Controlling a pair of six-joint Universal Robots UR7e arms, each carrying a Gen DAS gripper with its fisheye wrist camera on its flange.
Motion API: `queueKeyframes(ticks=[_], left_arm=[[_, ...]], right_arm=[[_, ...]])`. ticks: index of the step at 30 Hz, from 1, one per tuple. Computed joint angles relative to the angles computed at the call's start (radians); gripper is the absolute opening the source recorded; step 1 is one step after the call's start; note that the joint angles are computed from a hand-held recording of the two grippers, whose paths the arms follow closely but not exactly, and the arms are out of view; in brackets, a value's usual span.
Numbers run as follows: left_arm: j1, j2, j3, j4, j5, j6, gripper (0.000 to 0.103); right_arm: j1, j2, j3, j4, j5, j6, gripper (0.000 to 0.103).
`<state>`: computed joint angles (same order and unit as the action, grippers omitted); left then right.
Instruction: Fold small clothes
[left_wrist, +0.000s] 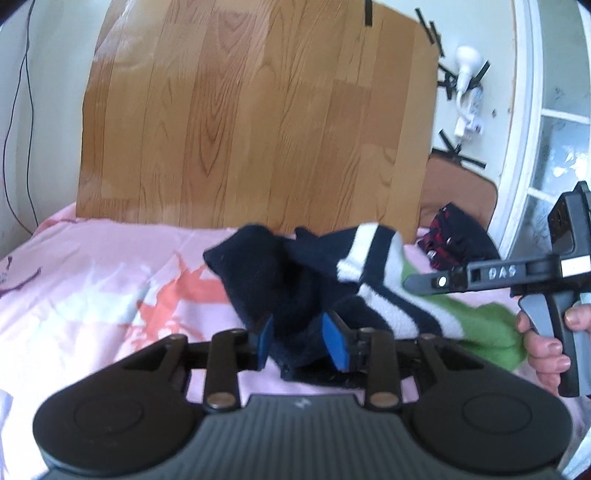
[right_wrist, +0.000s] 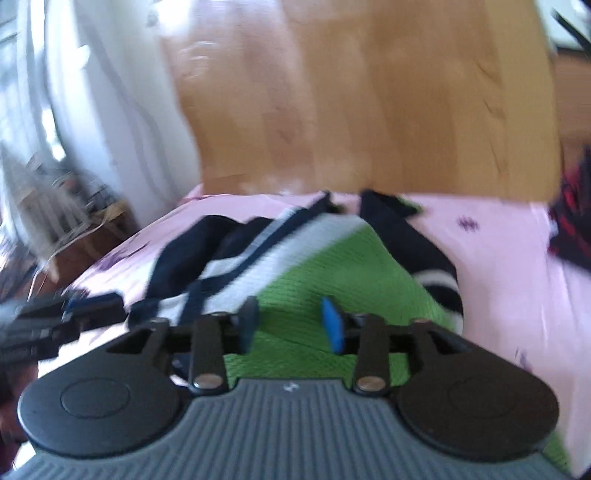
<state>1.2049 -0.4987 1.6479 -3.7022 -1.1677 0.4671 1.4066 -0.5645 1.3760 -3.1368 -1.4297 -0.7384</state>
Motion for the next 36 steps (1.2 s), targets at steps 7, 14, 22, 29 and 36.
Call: queueKeyframes(ticks=[7,14,22,29,36], left_arm=[[0.027,0.021,-0.035,0.066,-0.007,-0.034,0.035],[0.043,0.006,-0.033,0.094,-0.051,-0.086,0.037],[0.05,0.002,-0.027,0.076,-0.085,-0.106,0.037],[0.054,0.001,-0.03,0.071,-0.097,-0.122,0.037],[0.059,0.002,-0.024,0.033,-0.108,-0.141,0.037]], right_arm=[[-0.035,0.012,-0.021,0.031,0.063,0.212,0.077],[-0.03,0.02,-0.035,0.047,0.069,0.226,0.084],[-0.001,0.034,-0.074,0.082,0.047,0.123,0.089],[0.03,0.053,-0.067,0.037,-0.037,-0.041,0.055],[0.043,0.031,0.009,-0.095,-0.029,-0.145,0.026]])
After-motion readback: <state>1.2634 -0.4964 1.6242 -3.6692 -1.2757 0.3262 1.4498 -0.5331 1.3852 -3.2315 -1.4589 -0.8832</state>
